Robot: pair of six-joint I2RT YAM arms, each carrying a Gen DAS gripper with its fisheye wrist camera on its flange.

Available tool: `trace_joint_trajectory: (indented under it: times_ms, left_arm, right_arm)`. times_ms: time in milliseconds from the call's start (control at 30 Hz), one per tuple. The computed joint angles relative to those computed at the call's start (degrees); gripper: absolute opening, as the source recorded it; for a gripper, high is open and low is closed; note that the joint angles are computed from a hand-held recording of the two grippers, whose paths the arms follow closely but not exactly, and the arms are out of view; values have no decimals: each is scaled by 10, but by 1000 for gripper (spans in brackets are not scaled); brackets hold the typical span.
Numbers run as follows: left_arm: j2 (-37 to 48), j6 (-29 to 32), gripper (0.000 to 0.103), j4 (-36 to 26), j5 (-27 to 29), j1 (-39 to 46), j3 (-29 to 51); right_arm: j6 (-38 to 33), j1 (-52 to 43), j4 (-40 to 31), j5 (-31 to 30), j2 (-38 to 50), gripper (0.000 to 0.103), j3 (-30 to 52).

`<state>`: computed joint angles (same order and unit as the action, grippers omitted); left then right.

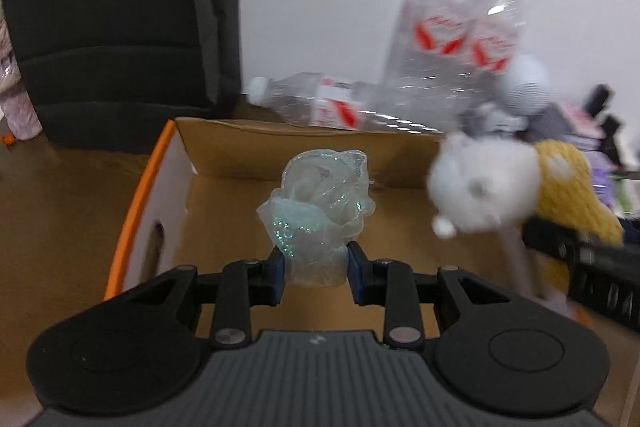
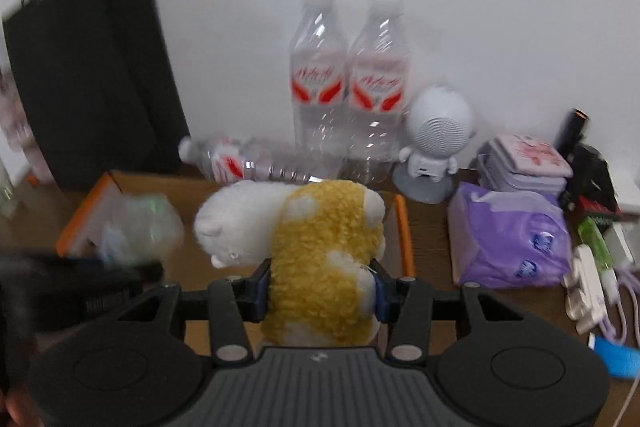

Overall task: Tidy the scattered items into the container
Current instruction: 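Carry both items over the box and open both tools to drop them, then withdraw both tools from the box toward the red rose and white tin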

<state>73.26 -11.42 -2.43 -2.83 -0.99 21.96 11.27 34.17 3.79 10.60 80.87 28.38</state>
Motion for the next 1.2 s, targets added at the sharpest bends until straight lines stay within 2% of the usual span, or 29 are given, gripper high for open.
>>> trace_joint_trajectory:
  times_ms: [67, 200, 300, 333, 400, 467, 567, 600, 700, 767, 833, 900, 967, 1100, 1200]
  left_arm:
    - [68, 7, 31, 30, 5, 15, 24]
    - [138, 25, 31, 50, 8, 4, 58]
    - [180, 35, 32, 81, -30, -19, 69]
    - [193, 38, 33, 88, -25, -17, 73]
    - [209, 39, 39, 101, 7, -4, 75]
    - [214, 49, 53, 116, 24, 1, 71]
    - [182, 53, 61, 112, 11, -2, 56]
    - [163, 52, 62, 99, 11, -1, 52]
    - [90, 52, 73, 52, 24, 9, 41]
    - [29, 49, 81, 23, 5, 4, 23]
    - [-26, 38, 84, -25, -17, -6, 14]
    - [-79, 28, 87, -98, -18, -8, 16]
    - [-147, 17, 94, -181, -26, -16, 17]
    - [-307, -9, 99, -342, -32, -32, 17]
    - [-429, -49, 101, -456, -61, -72, 22]
  right_arm:
    - [-13, 13, 37, 19, 59, 46, 11]
    - [-24, 27, 61, 46, 158, 46, 55]
    - [-21, 22, 66, 52, 200, 46, 79]
    - [-22, 20, 69, 53, 211, 48, 84]
    - [-26, 13, 80, 51, 234, 51, 93]
    - [-25, 7, 86, 56, 250, 56, 101]
    - [-15, -3, 74, 51, 238, 60, 97]
    - [-9, -6, 69, 41, 216, 62, 86]
    - [-6, -10, 42, 22, 137, 74, 58]
    - [6, -17, 9, 15, 81, 76, 47]
    - [28, -36, -33, -31, 27, 80, 39]
    - [50, -68, -80, -113, -4, 80, 36]
    - [70, -82, -126, -155, -24, 80, 32]
    - [97, -70, -202, -168, -117, 80, -4]
    - [121, -21, -273, -147, -222, 80, -32]
